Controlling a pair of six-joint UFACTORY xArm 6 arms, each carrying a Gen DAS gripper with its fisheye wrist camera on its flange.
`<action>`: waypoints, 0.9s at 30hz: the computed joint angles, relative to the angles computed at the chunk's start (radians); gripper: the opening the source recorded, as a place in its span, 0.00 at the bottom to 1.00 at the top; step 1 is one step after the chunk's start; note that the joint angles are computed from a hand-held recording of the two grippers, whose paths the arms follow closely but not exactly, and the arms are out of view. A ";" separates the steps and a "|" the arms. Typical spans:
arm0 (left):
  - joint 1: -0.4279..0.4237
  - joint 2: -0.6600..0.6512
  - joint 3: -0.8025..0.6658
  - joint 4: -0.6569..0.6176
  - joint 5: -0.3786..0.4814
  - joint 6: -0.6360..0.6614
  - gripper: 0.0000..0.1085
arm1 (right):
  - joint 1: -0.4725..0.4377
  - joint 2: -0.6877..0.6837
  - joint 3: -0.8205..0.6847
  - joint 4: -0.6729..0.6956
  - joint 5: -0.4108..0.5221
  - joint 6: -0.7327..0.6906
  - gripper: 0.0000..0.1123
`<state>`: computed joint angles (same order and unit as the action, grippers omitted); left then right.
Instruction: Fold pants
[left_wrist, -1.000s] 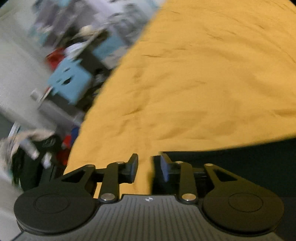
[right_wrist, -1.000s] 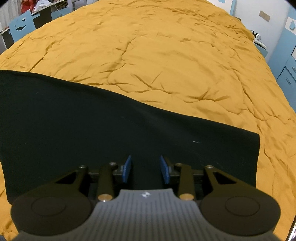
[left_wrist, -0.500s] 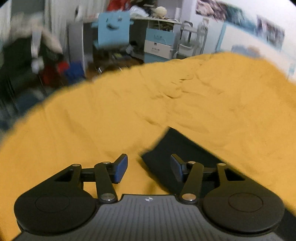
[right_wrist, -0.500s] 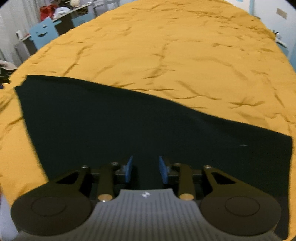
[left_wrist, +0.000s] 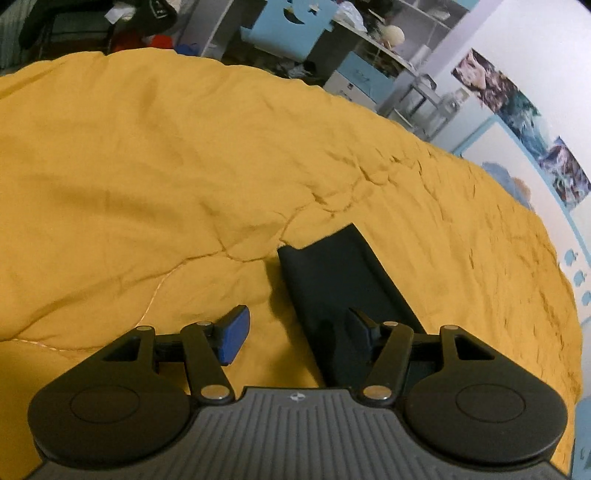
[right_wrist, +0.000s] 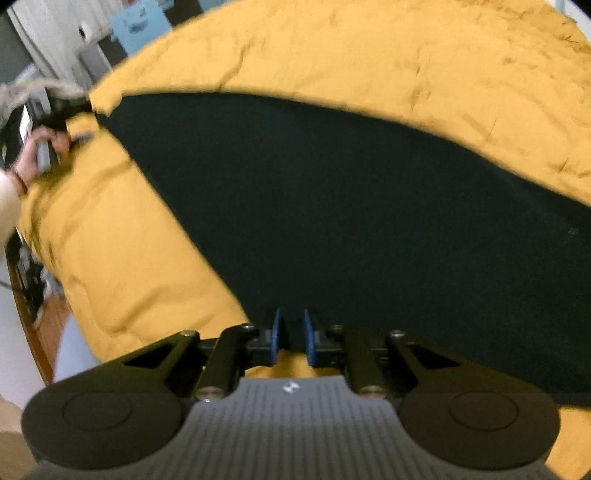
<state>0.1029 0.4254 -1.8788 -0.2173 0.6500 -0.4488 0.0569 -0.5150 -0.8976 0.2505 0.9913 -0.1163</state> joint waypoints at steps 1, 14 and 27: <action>-0.001 -0.001 0.007 0.002 -0.011 -0.001 0.61 | 0.005 0.003 0.011 -0.004 0.008 0.004 0.04; -0.026 0.017 -0.008 0.056 -0.066 -0.109 0.04 | -0.047 -0.061 0.036 -0.009 -0.066 0.004 0.06; -0.178 -0.041 -0.129 0.323 -0.105 0.032 0.03 | -0.101 -0.117 0.080 0.033 -0.160 -0.046 0.08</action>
<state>-0.0756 0.3845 -2.0078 0.1060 0.5455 -0.4164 -0.0445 -0.6322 -0.8174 0.2832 0.8316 -0.1624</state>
